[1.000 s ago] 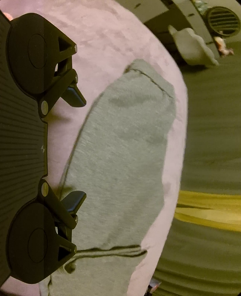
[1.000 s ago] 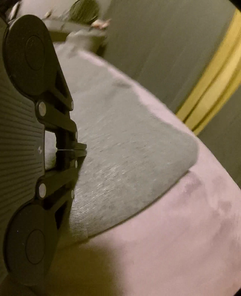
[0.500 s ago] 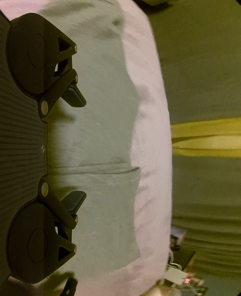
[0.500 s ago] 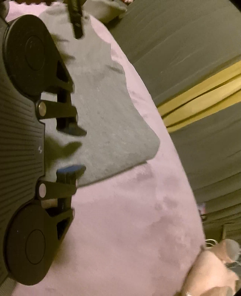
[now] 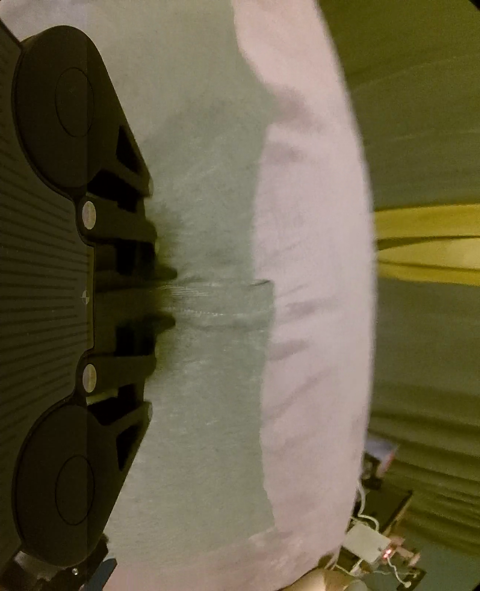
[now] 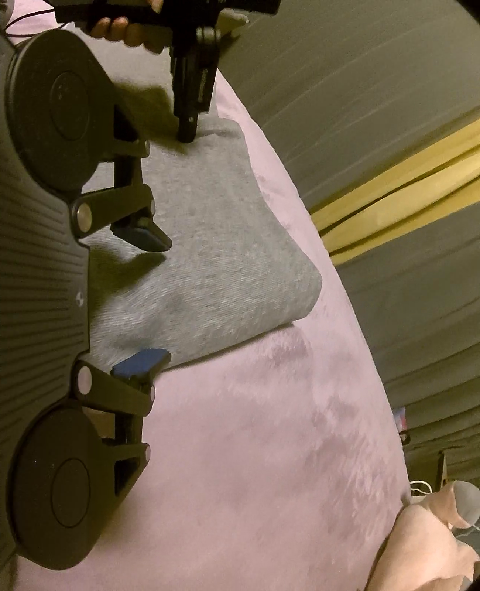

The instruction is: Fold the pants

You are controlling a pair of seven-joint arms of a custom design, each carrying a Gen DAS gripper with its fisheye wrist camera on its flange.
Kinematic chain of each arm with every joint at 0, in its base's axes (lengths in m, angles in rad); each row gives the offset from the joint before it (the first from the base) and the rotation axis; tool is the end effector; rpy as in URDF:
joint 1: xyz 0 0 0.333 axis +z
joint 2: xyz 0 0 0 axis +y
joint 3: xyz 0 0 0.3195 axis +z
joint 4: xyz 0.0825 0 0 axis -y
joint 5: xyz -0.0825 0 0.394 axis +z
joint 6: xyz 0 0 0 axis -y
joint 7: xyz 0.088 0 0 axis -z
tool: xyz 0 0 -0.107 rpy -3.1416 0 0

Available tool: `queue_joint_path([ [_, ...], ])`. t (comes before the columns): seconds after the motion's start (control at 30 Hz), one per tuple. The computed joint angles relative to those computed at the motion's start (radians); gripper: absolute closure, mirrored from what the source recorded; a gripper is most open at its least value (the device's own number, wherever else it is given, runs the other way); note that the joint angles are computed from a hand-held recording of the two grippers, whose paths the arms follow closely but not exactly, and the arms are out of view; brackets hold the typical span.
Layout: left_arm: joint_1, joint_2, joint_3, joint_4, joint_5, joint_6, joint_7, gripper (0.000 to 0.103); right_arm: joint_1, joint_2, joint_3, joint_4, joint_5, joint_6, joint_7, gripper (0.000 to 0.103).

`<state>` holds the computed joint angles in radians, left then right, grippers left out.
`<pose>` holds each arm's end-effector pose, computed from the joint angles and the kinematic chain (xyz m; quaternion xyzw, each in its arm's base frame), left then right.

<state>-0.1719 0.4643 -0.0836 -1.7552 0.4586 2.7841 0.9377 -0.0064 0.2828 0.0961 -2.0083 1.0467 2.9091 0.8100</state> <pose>0.6833 -0.1914 0.3641 -0.6790 0.6702 -0.2189 0.2046 0.6348 0.0010 0.3591 -0.6153 0.6946 -0.1162 0.3542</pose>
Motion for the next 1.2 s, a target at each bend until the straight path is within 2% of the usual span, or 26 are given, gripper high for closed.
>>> queue_joint_path([
  [0.13,-0.066,-0.075,0.088,-0.092,0.158,0.114,-0.107,0.093,-0.019,-0.005,0.026,-0.001,0.09,0.023,-0.081,0.042],
  [0.17,-0.115,-0.095,0.153,-0.115,0.262,0.147,-0.201,0.099,-0.02,-0.008,0.03,-0.002,0.115,0.029,-0.108,0.042],
  [0.2,-0.169,-0.113,0.223,-0.128,0.406,0.166,-0.323,0.099,-0.019,-0.01,0.031,-0.002,0.133,0.032,-0.13,0.042],
  [0.23,-0.196,-0.123,0.258,-0.136,0.482,0.181,-0.389,0.098,-0.015,-0.011,0.029,-0.002,0.141,0.029,-0.142,0.042],
  [0.27,-0.191,-0.131,0.258,-0.145,0.497,0.188,-0.4,0.098,-0.008,-0.011,0.024,-0.003,0.14,0.03,-0.147,0.04],
  [0.3,-0.175,-0.132,0.239,-0.145,0.492,0.162,-0.398,0.101,0.001,-0.01,0.018,-0.004,0.127,0.034,-0.142,0.039],
  [0.33,-0.193,-0.135,0.25,-0.139,0.537,0.095,-0.448,0.101,0.011,-0.008,0.011,-0.004,0.106,0.04,-0.129,0.038],
  [0.37,-0.177,-0.134,0.233,-0.14,0.515,0.057,-0.428,0.101,0.02,-0.005,0.007,-0.005,0.086,0.047,-0.117,0.036],
  [0.43,-0.076,-0.141,0.135,-0.163,0.328,0.031,-0.292,0.1,0.026,-0.003,0.005,-0.007,0.058,0.054,-0.102,0.034],
  [0.47,-0.008,-0.153,0.073,-0.187,0.205,0.029,-0.216,0.092,0.024,-0.003,0.009,-0.008,0.057,0.058,-0.104,0.033],
  [0.5,0.035,-0.169,0.037,-0.218,0.137,0.054,-0.182,0.083,0.02,-0.005,0.014,-0.01,0.059,0.058,-0.109,0.032],
  [0.53,0.082,-0.184,-0.004,-0.252,0.052,0.092,-0.134,0.06,0.019,-0.005,0.015,-0.01,0.059,0.059,-0.108,0.03],
  [0.57,0.11,-0.212,-0.027,-0.296,-0.002,0.127,-0.105,0.048,0.022,-0.003,0.012,-0.011,0.046,0.061,-0.095,0.028],
  [0.6,0.111,-0.231,-0.023,-0.329,-0.006,0.165,-0.104,0.048,0.024,0.0,0.01,-0.009,0.036,0.064,-0.082,0.026],
  [0.67,0.118,-0.261,-0.033,-0.381,-0.016,0.227,-0.063,0.048,0.03,0.006,0.007,-0.008,0.01,0.076,-0.056,0.023],
  [0.77,0.183,-0.253,-0.136,-0.387,-0.182,0.208,0.129,0.051,0.032,0.014,0.012,-0.008,-0.028,0.096,-0.027,0.019],
  [0.8,0.177,-0.243,-0.137,-0.376,-0.204,0.184,0.155,0.054,0.033,0.016,0.013,-0.009,-0.042,0.102,-0.019,0.019],
  [0.9,0.136,-0.197,-0.108,-0.331,-0.21,0.127,0.178,0.067,0.031,0.015,0.027,-0.02,-0.074,0.135,-0.004,0.019],
  [0.93,0.13,-0.192,-0.104,-0.331,-0.215,0.135,0.183,0.078,0.007,0.011,0.058,-0.023,-0.039,0.15,-0.046,0.019],
  [0.97,0.151,-0.192,-0.131,-0.333,-0.261,0.142,0.222,0.09,-0.021,0.004,0.096,-0.025,0.016,0.166,-0.106,0.019],
  [1.0,0.143,-0.19,-0.128,-0.326,-0.271,0.141,0.22,0.091,-0.049,-0.002,0.135,-0.023,0.092,0.18,-0.184,0.019],
  [1.03,0.115,-0.191,-0.096,-0.321,-0.24,0.145,0.191,0.094,-0.085,-0.007,0.185,-0.013,0.216,0.197,-0.317,0.022],
  [1.07,0.099,-0.196,-0.078,-0.325,-0.217,0.151,0.176,0.096,-0.11,-0.014,0.223,-0.002,0.346,0.21,-0.463,0.035],
  [1.1,0.089,-0.199,-0.067,-0.327,-0.202,0.154,0.164,0.096,-0.111,-0.017,0.233,0.009,0.422,0.22,-0.559,0.045],
  [1.13,0.082,-0.206,-0.057,-0.336,-0.188,0.161,0.151,0.097,-0.106,-0.021,0.235,0.014,0.479,0.222,-0.638,0.064],
  [1.2,0.064,-0.212,-0.039,-0.344,-0.158,0.175,0.115,0.098,-0.087,-0.03,0.22,0.008,0.499,0.192,-0.694,0.069],
])
